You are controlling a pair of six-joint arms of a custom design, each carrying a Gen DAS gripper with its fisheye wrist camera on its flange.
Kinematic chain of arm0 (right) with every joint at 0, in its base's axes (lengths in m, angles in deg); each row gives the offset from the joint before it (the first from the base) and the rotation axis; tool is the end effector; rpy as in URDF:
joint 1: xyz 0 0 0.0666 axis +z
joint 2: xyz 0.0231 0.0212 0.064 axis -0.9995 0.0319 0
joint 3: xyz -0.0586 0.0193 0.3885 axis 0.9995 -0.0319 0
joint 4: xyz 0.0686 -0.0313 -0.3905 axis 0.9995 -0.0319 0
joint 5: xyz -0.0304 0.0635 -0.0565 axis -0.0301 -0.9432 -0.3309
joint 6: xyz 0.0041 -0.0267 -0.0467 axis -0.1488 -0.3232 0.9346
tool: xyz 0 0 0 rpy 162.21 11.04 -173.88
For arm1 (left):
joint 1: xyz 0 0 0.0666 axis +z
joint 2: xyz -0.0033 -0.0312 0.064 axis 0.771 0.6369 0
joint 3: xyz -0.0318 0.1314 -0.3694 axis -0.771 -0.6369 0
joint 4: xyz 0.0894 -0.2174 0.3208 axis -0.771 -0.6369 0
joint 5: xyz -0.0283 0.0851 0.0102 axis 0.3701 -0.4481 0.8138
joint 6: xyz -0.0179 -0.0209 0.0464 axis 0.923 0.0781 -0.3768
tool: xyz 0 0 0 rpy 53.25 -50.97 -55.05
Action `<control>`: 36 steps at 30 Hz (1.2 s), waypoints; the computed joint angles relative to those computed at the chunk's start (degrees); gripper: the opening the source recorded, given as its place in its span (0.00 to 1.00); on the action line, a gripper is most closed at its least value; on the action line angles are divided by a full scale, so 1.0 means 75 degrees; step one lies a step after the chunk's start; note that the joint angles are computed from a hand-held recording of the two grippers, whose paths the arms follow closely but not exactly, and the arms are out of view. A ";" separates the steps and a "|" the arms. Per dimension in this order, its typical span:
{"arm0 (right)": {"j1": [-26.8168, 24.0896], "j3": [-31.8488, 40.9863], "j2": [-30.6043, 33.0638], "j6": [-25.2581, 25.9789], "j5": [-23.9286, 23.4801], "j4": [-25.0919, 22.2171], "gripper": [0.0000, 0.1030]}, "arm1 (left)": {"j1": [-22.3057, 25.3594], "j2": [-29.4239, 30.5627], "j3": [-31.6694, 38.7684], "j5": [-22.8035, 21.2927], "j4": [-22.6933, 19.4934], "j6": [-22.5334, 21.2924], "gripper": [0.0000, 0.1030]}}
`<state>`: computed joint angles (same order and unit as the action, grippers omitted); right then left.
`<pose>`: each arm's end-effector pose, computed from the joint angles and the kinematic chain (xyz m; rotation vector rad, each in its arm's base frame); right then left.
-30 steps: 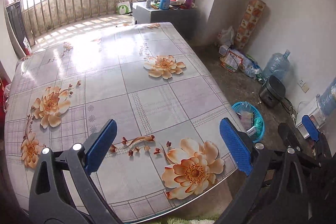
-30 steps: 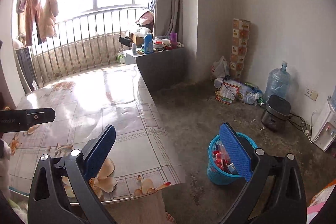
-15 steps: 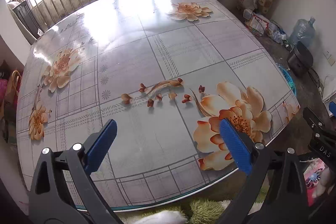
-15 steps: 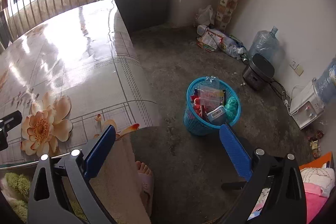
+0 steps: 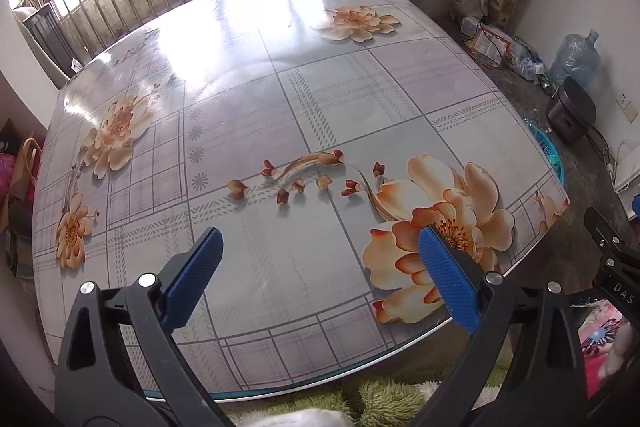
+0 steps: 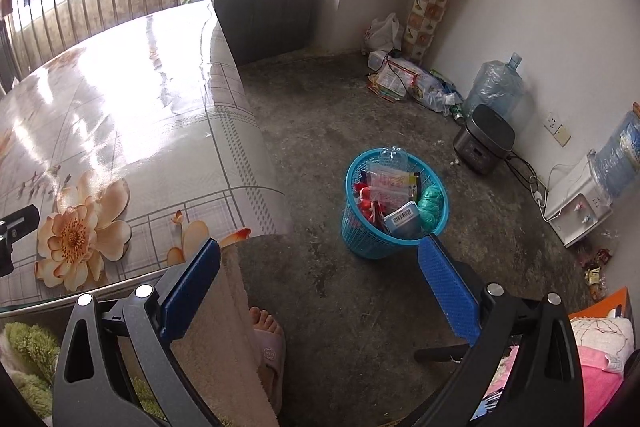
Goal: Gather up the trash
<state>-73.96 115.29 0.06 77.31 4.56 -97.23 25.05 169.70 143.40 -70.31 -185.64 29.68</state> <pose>0.4587 0.1078 0.5726 -0.1788 2.4593 -0.1527 0.4207 -0.1861 0.6047 -0.2954 2.6058 0.1569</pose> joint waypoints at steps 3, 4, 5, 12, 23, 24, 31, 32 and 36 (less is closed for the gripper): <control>0.0000 0.0025 -0.0015 -0.0017 -0.0024 0.0013 0.94 | -0.0018 0.0000 0.0001 0.0012 -0.0024 0.0045 0.91; -0.0005 0.0048 -0.0012 -0.0021 -0.0047 0.0011 0.94 | -0.0023 -0.0002 -0.0003 -0.0003 -0.0026 0.0047 0.91; -0.0018 0.0054 -0.0012 -0.0014 -0.0065 0.0019 0.94 | -0.0030 0.0001 0.0003 -0.0005 -0.0026 0.0045 0.91; 0.0006 0.0023 -0.0019 -0.0023 -0.0061 0.0015 0.94 | -0.0023 -0.0022 -0.0040 0.0056 0.0018 -0.0010 0.91; 0.0014 0.0001 -0.0034 0.0009 -0.0069 0.0066 0.94 | -0.0012 -0.0055 -0.0095 0.0072 0.0064 -0.0042 0.91; 0.0009 0.0021 -0.0022 0.0018 -0.0071 0.0056 0.94 | -0.0015 -0.0058 -0.0095 0.0069 0.0067 -0.0042 0.91; 0.0033 0.0039 -0.0018 0.0057 -0.0071 0.0055 0.93 | -0.0012 -0.0074 -0.0120 0.0066 0.0082 -0.0047 0.91; 0.0032 0.0047 -0.0014 0.0060 -0.0076 0.0051 0.94 | -0.0010 -0.0072 -0.0119 0.0077 0.0078 -0.0053 0.91; 0.0033 0.0060 -0.0006 0.0057 -0.0075 0.0042 0.94 | -0.0024 -0.0072 -0.0130 0.0086 0.0064 -0.0035 0.91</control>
